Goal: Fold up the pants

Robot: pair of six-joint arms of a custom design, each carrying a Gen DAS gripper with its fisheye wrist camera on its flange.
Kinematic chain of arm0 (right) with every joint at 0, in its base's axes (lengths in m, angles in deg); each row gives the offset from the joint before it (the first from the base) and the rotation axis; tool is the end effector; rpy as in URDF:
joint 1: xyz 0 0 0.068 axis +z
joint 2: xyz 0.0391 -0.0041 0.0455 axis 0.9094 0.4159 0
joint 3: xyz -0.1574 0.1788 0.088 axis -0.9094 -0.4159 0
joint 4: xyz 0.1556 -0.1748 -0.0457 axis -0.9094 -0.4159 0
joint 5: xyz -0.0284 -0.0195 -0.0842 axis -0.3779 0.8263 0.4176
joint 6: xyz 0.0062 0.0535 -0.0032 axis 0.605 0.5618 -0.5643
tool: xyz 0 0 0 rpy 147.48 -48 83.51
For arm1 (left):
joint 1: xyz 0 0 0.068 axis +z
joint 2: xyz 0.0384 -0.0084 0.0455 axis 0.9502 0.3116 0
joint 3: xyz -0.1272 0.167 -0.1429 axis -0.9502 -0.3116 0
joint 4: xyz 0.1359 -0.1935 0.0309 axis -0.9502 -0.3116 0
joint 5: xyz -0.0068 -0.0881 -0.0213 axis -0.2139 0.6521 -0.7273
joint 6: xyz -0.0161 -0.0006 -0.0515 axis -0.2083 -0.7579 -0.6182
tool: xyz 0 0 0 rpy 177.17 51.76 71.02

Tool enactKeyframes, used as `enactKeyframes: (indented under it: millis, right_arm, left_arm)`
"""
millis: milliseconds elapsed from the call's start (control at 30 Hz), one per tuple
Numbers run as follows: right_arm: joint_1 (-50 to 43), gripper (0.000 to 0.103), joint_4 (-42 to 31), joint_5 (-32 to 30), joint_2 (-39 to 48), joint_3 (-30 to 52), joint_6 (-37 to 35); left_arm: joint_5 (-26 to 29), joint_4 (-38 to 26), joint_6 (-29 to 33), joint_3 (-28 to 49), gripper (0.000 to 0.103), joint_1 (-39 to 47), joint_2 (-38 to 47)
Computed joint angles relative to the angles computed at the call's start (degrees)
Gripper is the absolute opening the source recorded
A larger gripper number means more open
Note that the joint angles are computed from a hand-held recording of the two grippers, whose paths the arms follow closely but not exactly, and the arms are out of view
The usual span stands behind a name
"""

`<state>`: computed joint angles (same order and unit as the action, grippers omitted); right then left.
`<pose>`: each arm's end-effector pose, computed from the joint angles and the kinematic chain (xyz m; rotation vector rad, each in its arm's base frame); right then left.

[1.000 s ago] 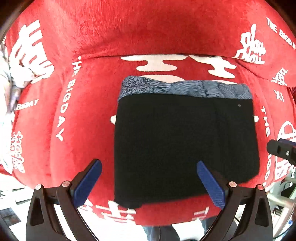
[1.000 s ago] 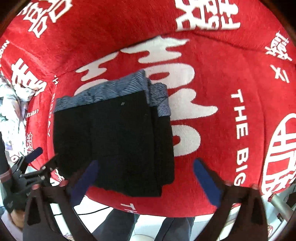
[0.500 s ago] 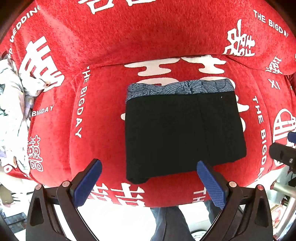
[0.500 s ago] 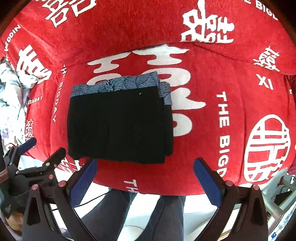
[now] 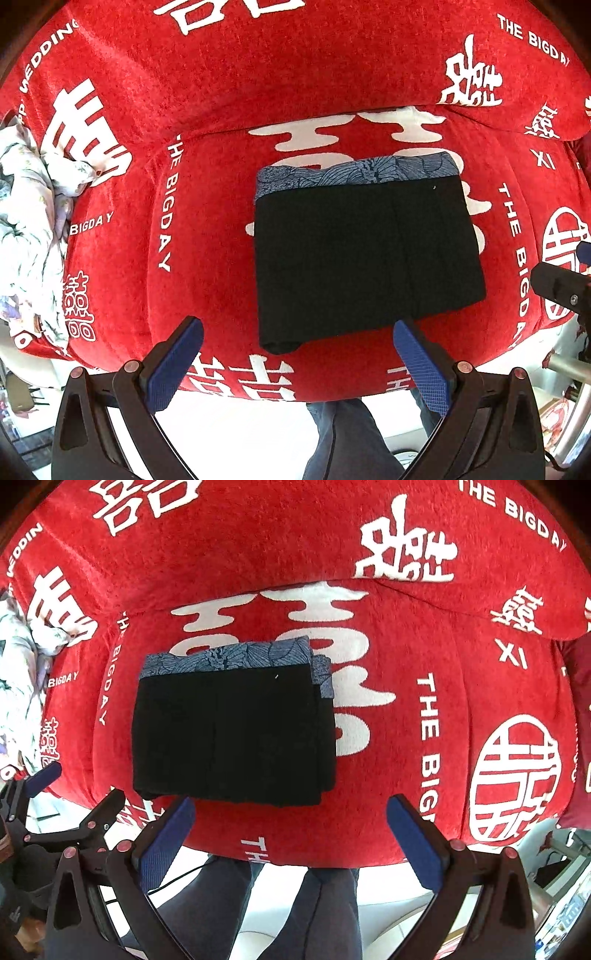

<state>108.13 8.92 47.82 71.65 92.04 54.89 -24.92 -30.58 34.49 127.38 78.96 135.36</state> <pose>0.1941 0.1822 0.2836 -1.2108 -2.8652 -0.1570 0.3021 0.0372 0.2452 1.3198 2.7095 0.0984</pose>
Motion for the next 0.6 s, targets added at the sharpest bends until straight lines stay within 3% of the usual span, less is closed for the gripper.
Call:
enactKeyframes:
  millis: [600]
  right_arm:
    - [0.3,0.103,-3.0,-0.7,4.8,4.4,-2.7]
  left_arm:
    - [0.5,-1.5,1.1,0.8,0.103,1.0,0.1]
